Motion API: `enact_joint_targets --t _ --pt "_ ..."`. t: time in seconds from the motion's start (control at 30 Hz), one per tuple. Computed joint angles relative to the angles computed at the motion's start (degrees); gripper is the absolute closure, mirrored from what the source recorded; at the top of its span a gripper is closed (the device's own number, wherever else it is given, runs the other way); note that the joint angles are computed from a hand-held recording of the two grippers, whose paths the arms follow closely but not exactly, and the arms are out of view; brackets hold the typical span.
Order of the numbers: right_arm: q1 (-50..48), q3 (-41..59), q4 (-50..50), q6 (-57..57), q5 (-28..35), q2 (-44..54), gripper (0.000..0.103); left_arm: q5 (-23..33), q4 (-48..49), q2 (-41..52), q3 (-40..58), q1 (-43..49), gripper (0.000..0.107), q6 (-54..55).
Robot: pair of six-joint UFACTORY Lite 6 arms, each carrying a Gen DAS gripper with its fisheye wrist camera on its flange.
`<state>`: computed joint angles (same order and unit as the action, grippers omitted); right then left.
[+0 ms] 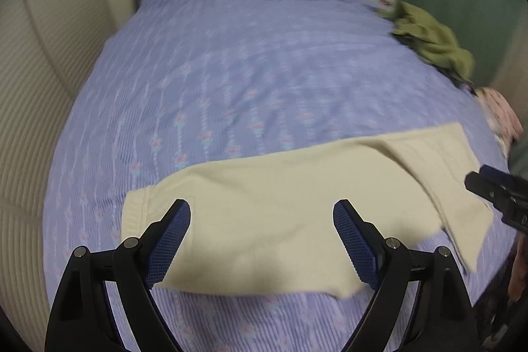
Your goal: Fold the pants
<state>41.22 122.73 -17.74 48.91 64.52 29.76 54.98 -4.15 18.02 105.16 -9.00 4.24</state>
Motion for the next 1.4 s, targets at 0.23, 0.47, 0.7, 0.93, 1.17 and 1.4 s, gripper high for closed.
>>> enact_joint_targets --t 0.23,0.47,0.7,0.93,1.17,1.4 --pt "7.43 -21.81 -7.54 10.7 6.45 -23.0 0.036 2.48 -0.01 -12.45 -7.45 -11.71 0.016 -4.26" --pt "5.98 -40.3 -6.74 10.65 9.76 -43.71 0.036 3.29 11.77 -11.77 -6.85 -30.12 0.016 -22.56" --pt "-21.24 -53.31 12.89 -23.87 4.48 -59.11 0.036 10.72 23.44 0.48 7.31 -47.32 0.016 -48.94" --pt "-51.73 -63.11 32.15 -64.74 7.69 -63.39 0.036 21.85 26.08 15.04 22.26 -58.13 0.016 -66.72" --pt "-59.89 -74.77 32.38 -76.92 8.53 -68.39 0.036 19.39 22.87 19.27 18.69 -62.64 0.016 -71.85" --pt "-60.04 -86.49 28.41 -79.08 3.82 -72.23 0.036 13.19 18.3 21.77 11.85 -62.96 0.016 -71.9"
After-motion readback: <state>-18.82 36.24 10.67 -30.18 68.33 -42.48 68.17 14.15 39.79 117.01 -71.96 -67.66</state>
